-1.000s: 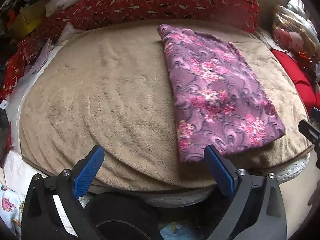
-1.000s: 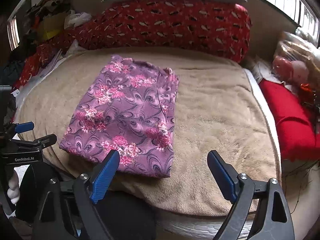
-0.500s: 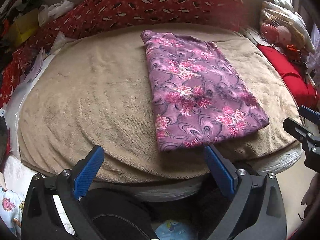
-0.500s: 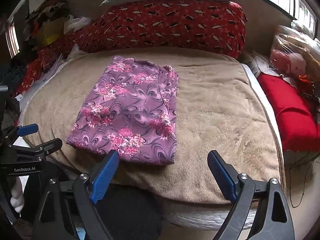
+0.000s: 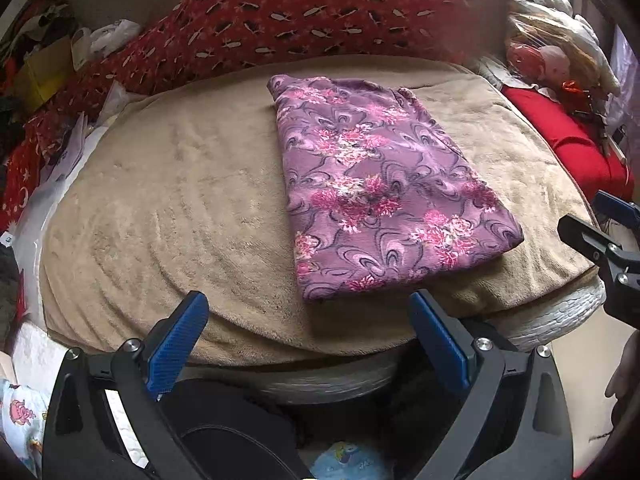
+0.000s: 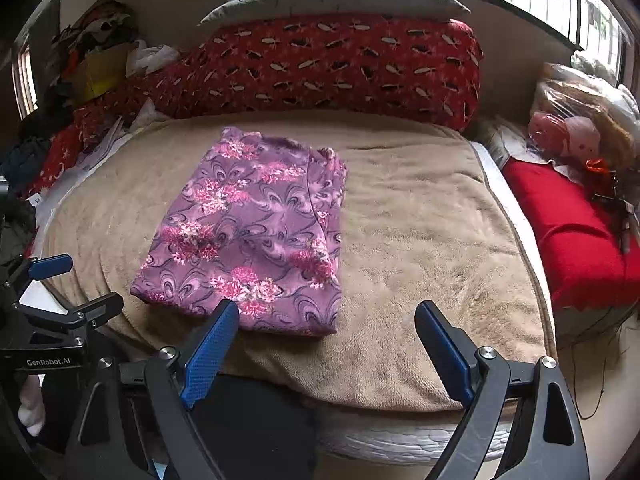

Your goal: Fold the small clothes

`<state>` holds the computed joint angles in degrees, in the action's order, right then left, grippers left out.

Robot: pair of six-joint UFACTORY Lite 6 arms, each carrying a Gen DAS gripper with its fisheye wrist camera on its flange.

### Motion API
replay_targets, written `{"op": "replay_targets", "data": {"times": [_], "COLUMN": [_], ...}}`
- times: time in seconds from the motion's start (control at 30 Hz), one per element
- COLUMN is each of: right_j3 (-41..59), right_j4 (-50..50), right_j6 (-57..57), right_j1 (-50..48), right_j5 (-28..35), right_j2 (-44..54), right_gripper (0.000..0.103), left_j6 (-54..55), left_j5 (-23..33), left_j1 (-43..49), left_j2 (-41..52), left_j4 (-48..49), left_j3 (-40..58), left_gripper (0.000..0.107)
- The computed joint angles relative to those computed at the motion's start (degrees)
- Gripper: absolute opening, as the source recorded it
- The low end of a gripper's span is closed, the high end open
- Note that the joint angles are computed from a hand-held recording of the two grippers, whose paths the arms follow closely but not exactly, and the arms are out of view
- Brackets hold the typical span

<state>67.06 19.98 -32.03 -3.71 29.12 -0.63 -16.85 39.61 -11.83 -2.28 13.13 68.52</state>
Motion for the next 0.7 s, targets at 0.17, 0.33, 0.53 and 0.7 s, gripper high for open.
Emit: {"op": "replay_targets", "data": {"times": [0.17, 0.33, 0.53, 0.7], "right_j3": [0.0, -0.2, 0.1, -0.8], "right_j4": [0.8, 2.2, 4.2, 5.2], "right_j6": [-0.3, -1.3, -3.2, -4.8], "right_j1": [-0.5, -1.1, -1.4, -1.5], "right_j5": [0.3, -0.2, -0.3, -1.8], "right_j2": [0.5, 0.6, 0.2, -1.5], "right_gripper": [0.091, 0.091, 0.091, 0.091], "left_j6": [0.7, -1.6, -4.9, -5.6], "left_j5": [-0.3, -0.8, -0.2, -0.1], "left_j1": [2.2, 2.5, 0.5, 0.1], "left_j2": [-1.4, -3.1, -3.5, -3.6], "left_j4": [-2.2, -0.3, 2.6, 3.3], "left_j3": [0.2, -0.3, -0.8, -0.8], "left_gripper": [0.101, 0.101, 0.101, 0.101]}}
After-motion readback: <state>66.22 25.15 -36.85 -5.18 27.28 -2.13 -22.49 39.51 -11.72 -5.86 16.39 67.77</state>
